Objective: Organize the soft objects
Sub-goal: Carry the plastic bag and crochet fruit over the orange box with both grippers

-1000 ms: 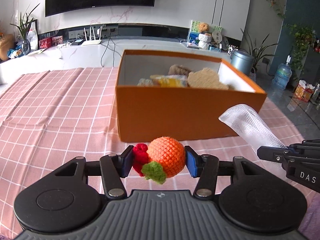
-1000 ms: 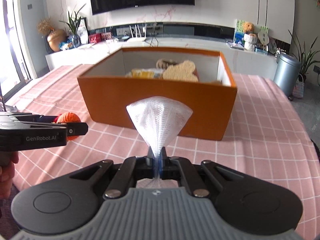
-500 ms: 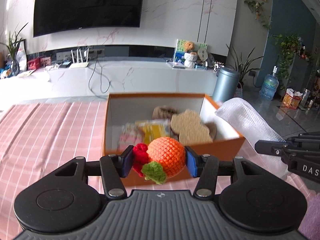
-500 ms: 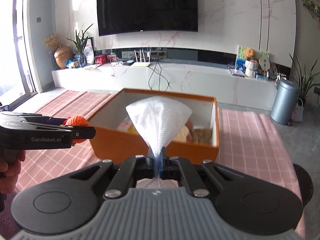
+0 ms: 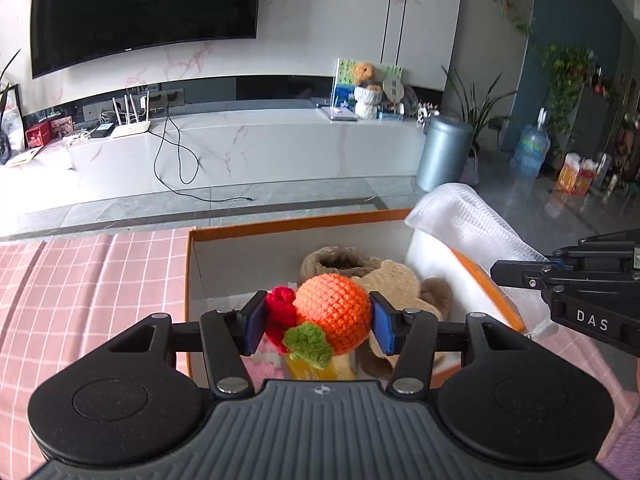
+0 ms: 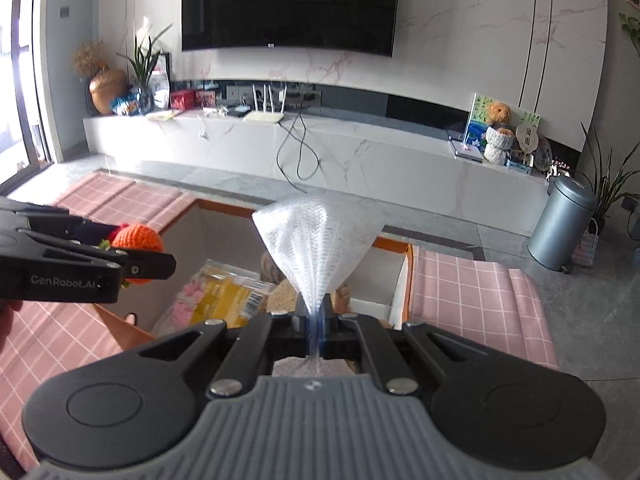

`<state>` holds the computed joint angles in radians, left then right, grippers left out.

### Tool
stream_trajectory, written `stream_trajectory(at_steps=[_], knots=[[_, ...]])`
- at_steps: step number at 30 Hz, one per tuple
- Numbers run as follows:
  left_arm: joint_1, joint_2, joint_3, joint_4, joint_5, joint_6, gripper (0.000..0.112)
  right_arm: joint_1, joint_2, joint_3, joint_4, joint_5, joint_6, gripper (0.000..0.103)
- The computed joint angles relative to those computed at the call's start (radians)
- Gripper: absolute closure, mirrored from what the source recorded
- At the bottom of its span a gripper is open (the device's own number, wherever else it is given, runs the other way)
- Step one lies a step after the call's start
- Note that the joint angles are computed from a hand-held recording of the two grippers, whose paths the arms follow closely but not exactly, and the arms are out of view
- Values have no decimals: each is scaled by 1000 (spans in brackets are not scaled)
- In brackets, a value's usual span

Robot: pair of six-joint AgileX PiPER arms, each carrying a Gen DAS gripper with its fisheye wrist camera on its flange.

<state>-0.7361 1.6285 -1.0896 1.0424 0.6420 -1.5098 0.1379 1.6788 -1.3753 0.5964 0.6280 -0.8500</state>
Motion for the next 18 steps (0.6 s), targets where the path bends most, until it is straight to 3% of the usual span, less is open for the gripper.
stream_trajectory(at_steps=[8, 18], knots=[[121, 133, -115, -221, -37, 309, 52, 82, 209, -193, -284, -11, 163, 103], [189, 236, -216, -424, -23, 539, 52, 148, 357, -319, -502, 16, 296, 102]])
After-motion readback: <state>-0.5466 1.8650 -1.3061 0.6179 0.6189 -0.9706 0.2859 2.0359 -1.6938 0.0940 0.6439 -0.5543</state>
